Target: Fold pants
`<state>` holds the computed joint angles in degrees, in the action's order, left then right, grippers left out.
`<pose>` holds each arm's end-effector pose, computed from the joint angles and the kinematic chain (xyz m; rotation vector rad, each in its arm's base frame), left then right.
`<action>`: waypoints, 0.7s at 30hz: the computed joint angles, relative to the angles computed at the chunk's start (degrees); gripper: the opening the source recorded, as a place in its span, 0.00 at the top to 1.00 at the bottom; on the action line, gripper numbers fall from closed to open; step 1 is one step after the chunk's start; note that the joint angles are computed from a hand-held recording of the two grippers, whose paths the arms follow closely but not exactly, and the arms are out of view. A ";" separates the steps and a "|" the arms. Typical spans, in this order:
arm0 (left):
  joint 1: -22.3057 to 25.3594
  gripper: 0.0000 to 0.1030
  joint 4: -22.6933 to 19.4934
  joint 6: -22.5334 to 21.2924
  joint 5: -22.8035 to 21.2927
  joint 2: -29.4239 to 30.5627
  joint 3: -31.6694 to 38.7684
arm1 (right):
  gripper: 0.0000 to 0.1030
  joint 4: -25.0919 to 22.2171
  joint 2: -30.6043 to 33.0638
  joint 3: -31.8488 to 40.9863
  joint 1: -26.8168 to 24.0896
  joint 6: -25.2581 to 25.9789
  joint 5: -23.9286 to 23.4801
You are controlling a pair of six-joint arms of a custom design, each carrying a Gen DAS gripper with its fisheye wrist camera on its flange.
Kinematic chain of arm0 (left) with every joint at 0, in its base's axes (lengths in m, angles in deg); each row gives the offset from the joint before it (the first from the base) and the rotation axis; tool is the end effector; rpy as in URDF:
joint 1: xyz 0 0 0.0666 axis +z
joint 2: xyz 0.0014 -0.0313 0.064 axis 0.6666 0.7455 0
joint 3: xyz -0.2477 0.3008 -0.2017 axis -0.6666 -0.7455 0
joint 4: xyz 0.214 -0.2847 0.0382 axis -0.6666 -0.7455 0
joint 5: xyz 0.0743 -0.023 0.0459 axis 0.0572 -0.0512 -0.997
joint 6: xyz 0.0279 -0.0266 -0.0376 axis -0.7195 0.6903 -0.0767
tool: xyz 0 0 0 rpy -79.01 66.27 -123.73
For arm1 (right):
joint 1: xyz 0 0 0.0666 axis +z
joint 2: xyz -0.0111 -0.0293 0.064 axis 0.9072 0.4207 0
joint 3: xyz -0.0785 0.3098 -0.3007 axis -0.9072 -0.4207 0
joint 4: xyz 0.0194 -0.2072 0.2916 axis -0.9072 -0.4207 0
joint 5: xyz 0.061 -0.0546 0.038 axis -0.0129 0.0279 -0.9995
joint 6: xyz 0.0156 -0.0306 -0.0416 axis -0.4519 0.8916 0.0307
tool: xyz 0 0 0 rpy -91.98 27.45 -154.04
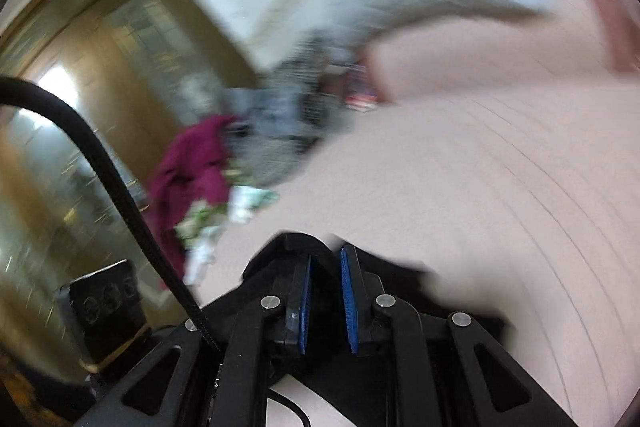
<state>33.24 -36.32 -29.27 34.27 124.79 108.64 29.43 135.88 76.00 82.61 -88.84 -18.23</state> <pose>0.4820 -0.0943 0.4250 0.5778 2.2633 -0.7806 0.4537 0.1554 0.4844 -0.0480 2.2067 0.8151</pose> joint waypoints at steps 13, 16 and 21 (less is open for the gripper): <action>-1.39 0.84 1.56 -2.59 -3.55 0.40 -0.58 | 0.36 19.10 -6.37 -14.73 -3.30 -28.57 -3.24; -1.26 0.84 2.26 -2.78 -3.54 0.12 -1.34 | 0.33 14.34 -3.94 -11.49 -2.88 -27.17 -3.66; -2.13 0.84 3.38 -3.08 -5.50 -0.82 -2.43 | 0.72 12.49 1.41 -8.53 -0.50 -24.95 -7.84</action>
